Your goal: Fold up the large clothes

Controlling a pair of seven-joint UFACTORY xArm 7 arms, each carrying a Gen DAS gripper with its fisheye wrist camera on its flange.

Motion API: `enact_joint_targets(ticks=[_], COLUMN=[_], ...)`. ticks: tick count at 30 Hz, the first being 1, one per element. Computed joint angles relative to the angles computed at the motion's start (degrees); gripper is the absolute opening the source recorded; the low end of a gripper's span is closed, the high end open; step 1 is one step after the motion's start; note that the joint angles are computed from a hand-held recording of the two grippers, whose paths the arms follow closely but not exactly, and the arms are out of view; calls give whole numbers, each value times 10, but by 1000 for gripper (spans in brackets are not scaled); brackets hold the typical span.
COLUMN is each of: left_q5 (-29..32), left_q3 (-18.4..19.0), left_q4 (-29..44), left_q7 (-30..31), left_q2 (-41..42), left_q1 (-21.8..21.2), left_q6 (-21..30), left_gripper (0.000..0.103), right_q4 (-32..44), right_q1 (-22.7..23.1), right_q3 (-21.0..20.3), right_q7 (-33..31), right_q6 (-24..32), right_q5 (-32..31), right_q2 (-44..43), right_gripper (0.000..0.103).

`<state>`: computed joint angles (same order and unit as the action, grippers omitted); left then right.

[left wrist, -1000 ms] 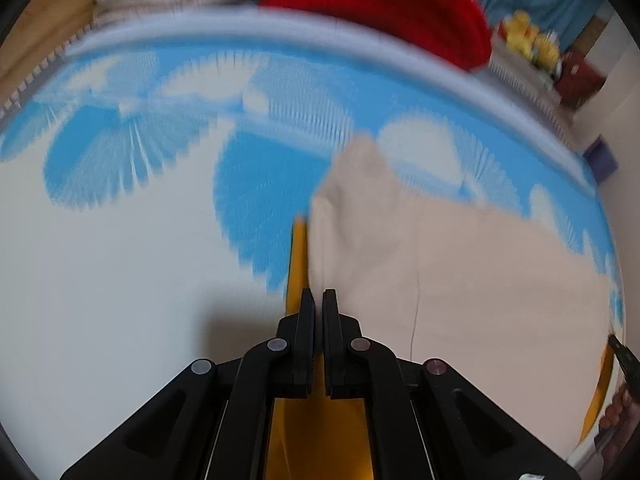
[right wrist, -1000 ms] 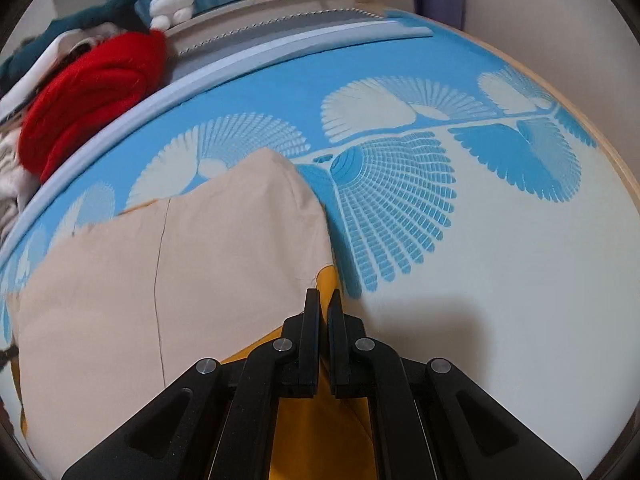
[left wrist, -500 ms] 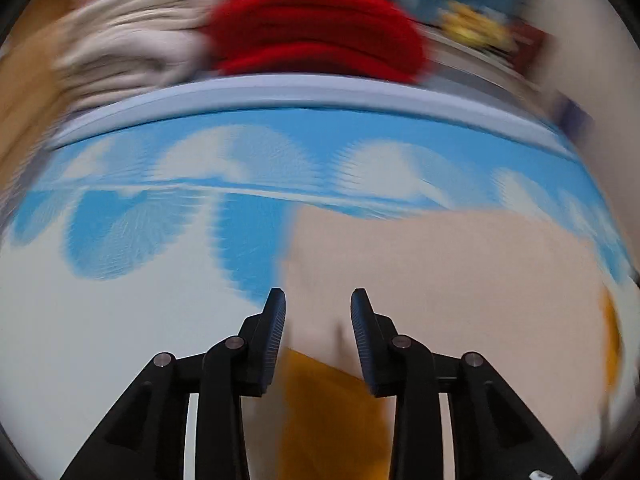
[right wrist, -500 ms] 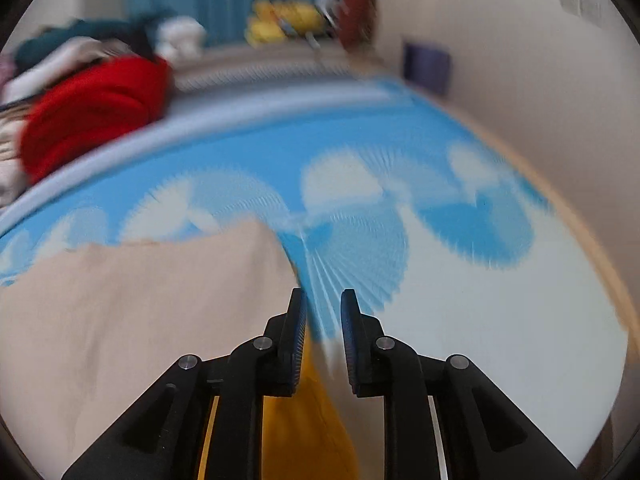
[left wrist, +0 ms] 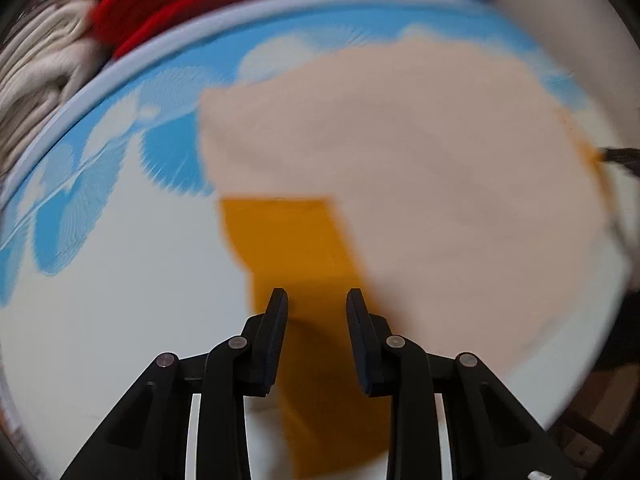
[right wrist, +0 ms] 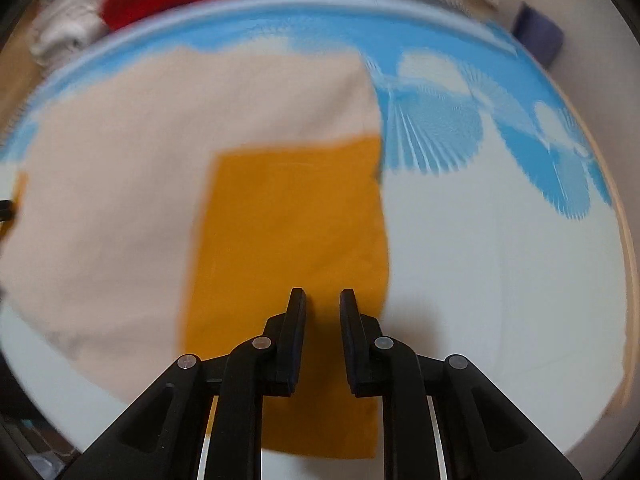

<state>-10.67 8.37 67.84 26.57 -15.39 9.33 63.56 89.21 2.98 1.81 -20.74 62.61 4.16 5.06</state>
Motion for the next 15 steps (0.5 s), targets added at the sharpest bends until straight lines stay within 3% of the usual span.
enact_joint_targets(ticks=[1,3,6,8,10,14,15], left_q5=[-24,-3,112,105,123,185,199], left_q3=[7,-2,-35,-18,-24,-40,-49], left_q4=[-9,-33,-119,-130,-130,-142,-136], left_q7=[26,49,53,42,10,-37,-63], left_q2=[-17,-28,-62,-78,-84,-118,-133], left_q1=[-8,-14,7,3,12,25,30], left_q6=[21,50,44,38,39,31,27], left_gripper=[26,27,28,28,28,24,24], right_q4=[-13,-20,-53,-92,-102,-123,-124], right_q1=[-4,-4,6,10,8,16,4], right_q3=[2,3,5,4,1,-11,2], right_q7=[-31,-72,-71,-79,-80,-24,13], right_q6=[-9,18,73,70,65,59,64], right_q5=[30,49,-29,-89,-96,-185,-233], right_q2=[-16,-23,-26,-41,-53,-66,-67], right_gripper=[18,18,18,17,17,17,17])
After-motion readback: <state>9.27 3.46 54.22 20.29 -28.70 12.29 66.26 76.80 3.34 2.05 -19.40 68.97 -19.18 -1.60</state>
